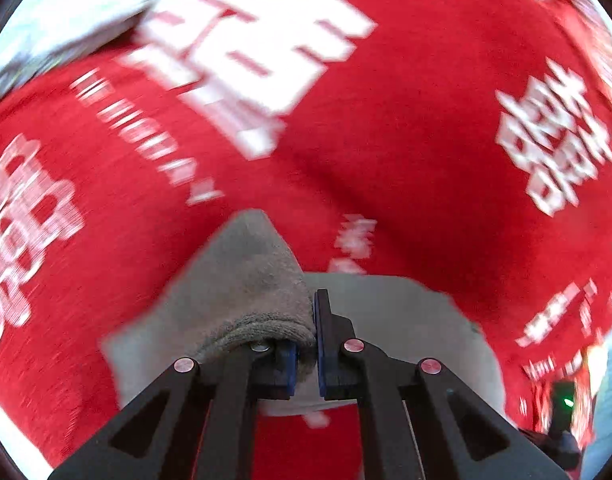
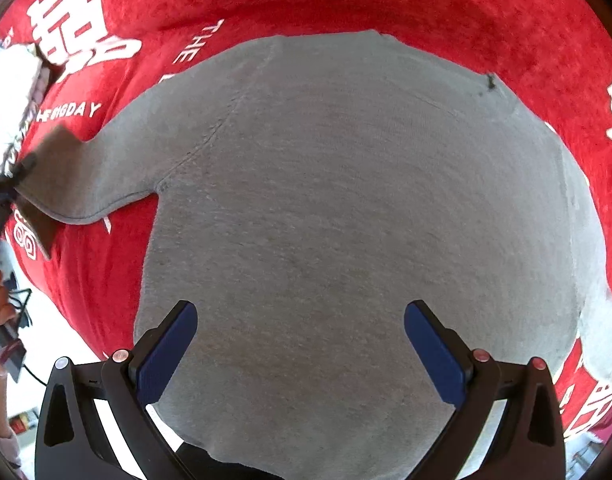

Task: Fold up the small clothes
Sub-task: 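Grasp the sleeve cuff nearest the left tool and fold it across the body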

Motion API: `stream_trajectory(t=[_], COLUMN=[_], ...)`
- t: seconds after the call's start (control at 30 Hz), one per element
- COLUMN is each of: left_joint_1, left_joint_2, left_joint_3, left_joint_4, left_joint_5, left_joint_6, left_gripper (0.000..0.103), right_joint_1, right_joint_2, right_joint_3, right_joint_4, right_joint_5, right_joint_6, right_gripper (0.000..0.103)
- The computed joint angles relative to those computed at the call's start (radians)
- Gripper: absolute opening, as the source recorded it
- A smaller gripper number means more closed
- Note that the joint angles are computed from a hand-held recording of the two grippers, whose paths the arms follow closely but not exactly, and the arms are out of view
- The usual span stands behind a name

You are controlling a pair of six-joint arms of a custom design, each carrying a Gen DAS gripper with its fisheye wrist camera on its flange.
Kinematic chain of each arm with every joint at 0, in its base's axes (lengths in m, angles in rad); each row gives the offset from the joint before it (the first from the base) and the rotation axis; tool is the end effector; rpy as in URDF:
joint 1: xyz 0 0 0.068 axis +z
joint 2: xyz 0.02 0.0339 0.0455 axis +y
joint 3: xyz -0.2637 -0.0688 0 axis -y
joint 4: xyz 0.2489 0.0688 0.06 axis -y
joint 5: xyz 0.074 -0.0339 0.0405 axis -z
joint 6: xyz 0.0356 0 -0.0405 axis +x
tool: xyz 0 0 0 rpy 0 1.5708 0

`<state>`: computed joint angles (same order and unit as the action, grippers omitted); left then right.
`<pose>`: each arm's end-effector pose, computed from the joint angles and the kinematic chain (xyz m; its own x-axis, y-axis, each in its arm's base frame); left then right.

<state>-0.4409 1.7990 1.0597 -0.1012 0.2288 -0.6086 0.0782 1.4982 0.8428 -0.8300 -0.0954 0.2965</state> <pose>0.3370 -0.1680 0.1660 -0.8686 -0.2058 -0.4507 0.0681 0.8514 -0.5200 0.2431 0.0225 0.1633 -0.9751 0.2153 -0.0538 0.2081 0.9712 0.1157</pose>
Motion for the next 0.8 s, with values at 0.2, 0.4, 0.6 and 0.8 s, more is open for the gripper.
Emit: stream_trajectory(t=[0.2, 0.4, 0.6, 0.8], left_joint_1=[-0.242, -0.469, -0.555, -0.543], left_joint_2=[0.171, 0.576, 0.814, 0.626], left_joint_3=[0.356, 0.910, 1.218, 0.972], left_joint_4=[-0.102, -0.401, -0.676, -0.671], left_joint_5=[0.043, 0.031, -0.010, -0.155], left_joint_6=[0.062, 0.130, 0.140, 0.153], left_gripper=[0.008, 0.008, 0.008, 0.090], right_joint_1=[-0.193, -0.467, -0.607, -0.554], right_joint_2=[-0.131, -0.170, -0.131, -0.104], right_joint_3=[-0.053, -0.085, -0.107, -0.078], right_joint_4=[-0.031, -0.044, -0.033, 0.000], right_joint_5=[-0.027, -0.054, -0.043, -0.034], right_joint_6=[-0.072, -0.199, -0.292, -0.297], right_gripper=[0.103, 0.103, 0.103, 0.103])
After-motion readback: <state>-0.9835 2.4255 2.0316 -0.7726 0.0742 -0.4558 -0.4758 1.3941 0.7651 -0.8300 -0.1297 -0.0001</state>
